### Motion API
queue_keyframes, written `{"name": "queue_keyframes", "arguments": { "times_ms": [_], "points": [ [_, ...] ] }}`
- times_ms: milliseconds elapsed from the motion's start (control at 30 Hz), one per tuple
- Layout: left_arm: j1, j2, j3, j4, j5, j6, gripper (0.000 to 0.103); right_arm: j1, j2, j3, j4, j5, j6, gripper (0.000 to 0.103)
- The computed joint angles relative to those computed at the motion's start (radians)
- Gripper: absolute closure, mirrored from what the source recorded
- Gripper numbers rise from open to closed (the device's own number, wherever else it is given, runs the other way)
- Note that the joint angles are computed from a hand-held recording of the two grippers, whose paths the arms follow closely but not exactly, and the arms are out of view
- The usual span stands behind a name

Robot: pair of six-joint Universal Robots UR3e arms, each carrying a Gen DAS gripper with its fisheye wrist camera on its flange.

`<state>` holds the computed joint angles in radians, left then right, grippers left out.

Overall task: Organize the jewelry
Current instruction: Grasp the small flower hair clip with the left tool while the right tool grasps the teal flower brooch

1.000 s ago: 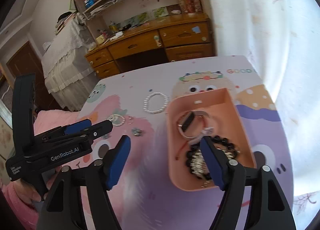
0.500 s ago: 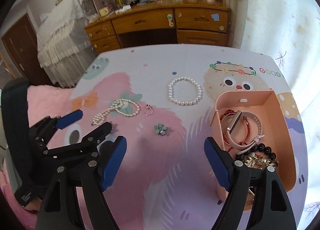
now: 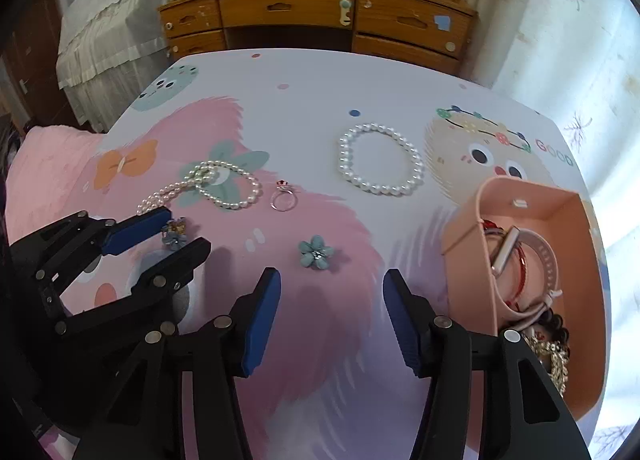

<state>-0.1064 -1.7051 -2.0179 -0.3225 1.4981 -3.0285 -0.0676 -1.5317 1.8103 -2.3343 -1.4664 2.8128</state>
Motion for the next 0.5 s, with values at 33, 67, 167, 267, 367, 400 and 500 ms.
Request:
{"name": "queue_keyframes", "arguments": {
  "times_ms": [33,67,167,267,367,400,500],
  "points": [
    [0.008,0.001,-0.003,-0.001,-0.009,-0.002,0.080,0.008,0.005,0.003,-0.009,-0.003,-0.004,0.050],
    [0.019,0.003,-0.011,0.006,-0.024,-0.007,0.083,0.017,0.015,0.002,-0.020,-0.007,-0.009,0.051],
    [0.048,0.018,-0.032,0.015,-0.059,-0.013,0.083,0.036,0.039,0.000,-0.042,-0.012,-0.010,0.055],
    [0.065,0.038,-0.050,0.023,-0.068,-0.015,0.083,0.043,0.060,0.000,-0.067,-0.015,-0.004,0.061],
    [0.076,0.062,-0.066,0.031,-0.072,-0.018,0.083,0.038,0.071,0.005,-0.082,-0.004,-0.002,0.065],
    [0.076,0.067,-0.066,0.030,-0.068,-0.020,0.083,0.035,0.075,0.010,-0.093,-0.001,0.000,0.068],
    [0.075,0.083,-0.065,0.022,-0.059,-0.028,0.083,0.027,0.078,0.014,-0.103,0.012,-0.003,0.078]
  ]
}}
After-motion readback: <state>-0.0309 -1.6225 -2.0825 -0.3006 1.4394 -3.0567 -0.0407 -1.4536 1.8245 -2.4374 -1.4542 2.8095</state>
